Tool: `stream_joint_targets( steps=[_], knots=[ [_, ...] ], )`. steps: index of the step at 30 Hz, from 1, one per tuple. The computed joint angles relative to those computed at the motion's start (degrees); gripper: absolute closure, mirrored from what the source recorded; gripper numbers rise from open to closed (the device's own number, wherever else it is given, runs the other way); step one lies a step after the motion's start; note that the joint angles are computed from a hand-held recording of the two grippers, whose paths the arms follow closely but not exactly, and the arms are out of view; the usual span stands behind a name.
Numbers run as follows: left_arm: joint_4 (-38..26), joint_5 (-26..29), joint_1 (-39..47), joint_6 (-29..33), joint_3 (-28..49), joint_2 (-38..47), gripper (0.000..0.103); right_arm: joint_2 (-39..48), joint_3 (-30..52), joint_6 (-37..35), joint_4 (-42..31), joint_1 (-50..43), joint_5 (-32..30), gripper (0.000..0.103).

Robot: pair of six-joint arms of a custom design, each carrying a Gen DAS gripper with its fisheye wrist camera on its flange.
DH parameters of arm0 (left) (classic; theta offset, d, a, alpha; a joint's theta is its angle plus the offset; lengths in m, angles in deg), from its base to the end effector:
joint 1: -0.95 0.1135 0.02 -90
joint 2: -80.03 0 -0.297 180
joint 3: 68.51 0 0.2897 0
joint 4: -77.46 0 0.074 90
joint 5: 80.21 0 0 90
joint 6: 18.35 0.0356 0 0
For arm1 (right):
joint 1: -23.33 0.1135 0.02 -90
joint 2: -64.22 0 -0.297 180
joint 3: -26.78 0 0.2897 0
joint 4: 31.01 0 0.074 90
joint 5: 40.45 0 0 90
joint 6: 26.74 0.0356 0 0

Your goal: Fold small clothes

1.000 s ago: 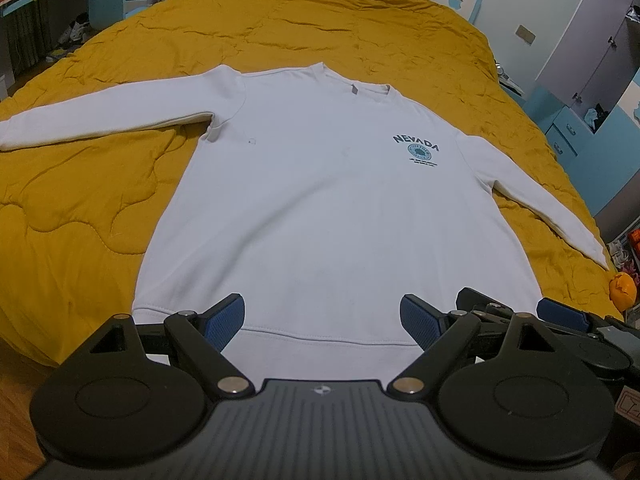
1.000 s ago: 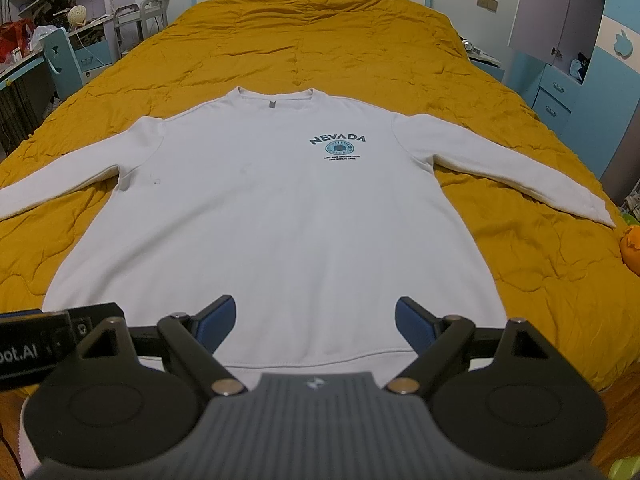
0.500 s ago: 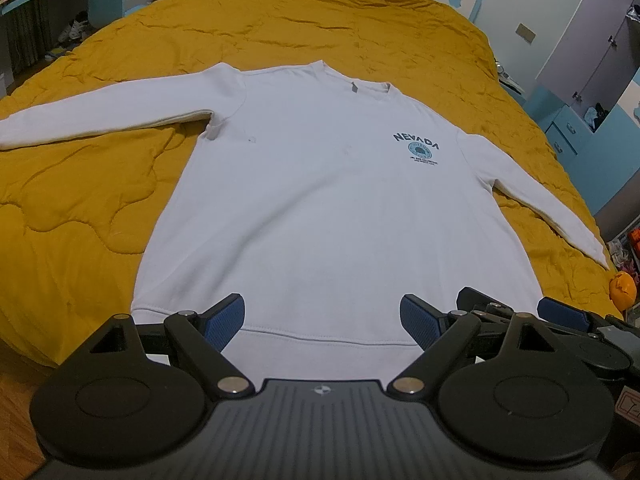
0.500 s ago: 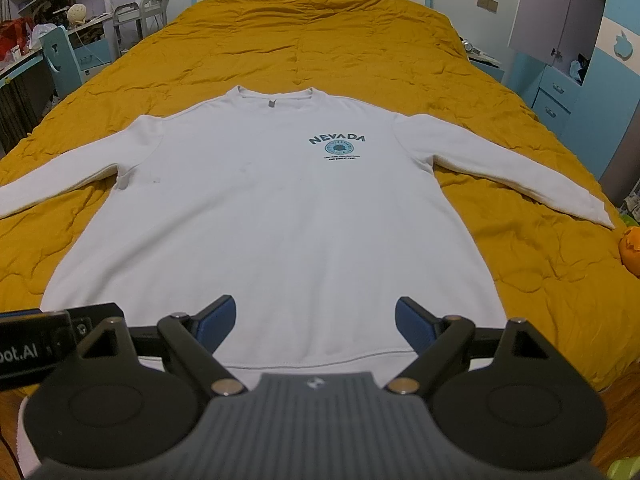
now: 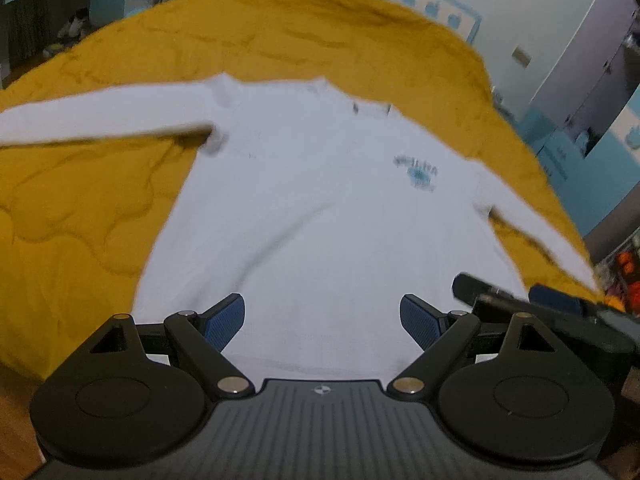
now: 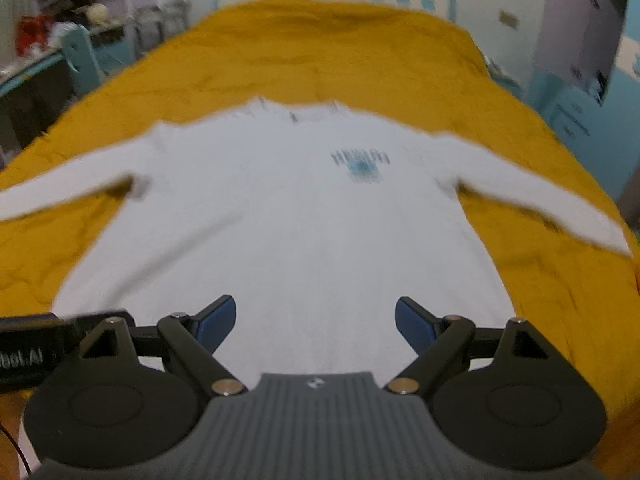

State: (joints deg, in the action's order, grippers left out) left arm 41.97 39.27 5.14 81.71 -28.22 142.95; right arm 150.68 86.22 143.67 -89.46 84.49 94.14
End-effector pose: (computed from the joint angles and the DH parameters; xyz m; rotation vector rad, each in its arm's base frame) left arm 0.2084 -0.0023 0.1773 0.3126 2.4632 -0.5587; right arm 0.1510 0.2223 0.1793 0.4345 2.3322 -0.2315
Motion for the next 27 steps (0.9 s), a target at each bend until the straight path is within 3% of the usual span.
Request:
stream_joint_targets(
  steps=[2, 5, 9, 13, 17, 22, 27],
  knots=[
    [2.6, 5.9, 5.0, 1.5, 0.4, 2.3, 0.001, -0.2, 0.5, -4.8, 3.4, -1.7, 1.5, 0.02],
    [2.2, 16.7, 13.1, 3.1, 5.3, 12.2, 0.001, -3.2, -2.7, -18.5, 18.4, -5.3, -3.3, 0.02],
    [5.0, 19.2, 19.3, -0.1, 12.8, 23.9, 0.003, -0.2, -2.0, -26.0, 29.0, -9.3, -7.7, 0.02],
    [16.0, 24.5, 26.6, -11.6, 19.4, 34.5, 0.003, 4.8, -0.7, -34.0, 39.2, -11.3, -6.7, 0.02],
    [28.0, 12.2, 27.8, -21.7, 25.8, 42.4, 0.003, 12.4, 2.0, -39.5, 52.5, -13.7, -5.8, 0.02],
    [35.7, 4.7, 28.4, -35.9, 34.9, 54.4, 0.007, 23.9, 14.0, -45.2, 50.9, -17.0, -10.5, 0.02],
    [40.0, -1.5, 28.0, -45.4, 42.5, 63.0, 0.014, 32.7, 22.8, -48.2, 49.3, -18.7, -16.6, 0.02]
  ],
)
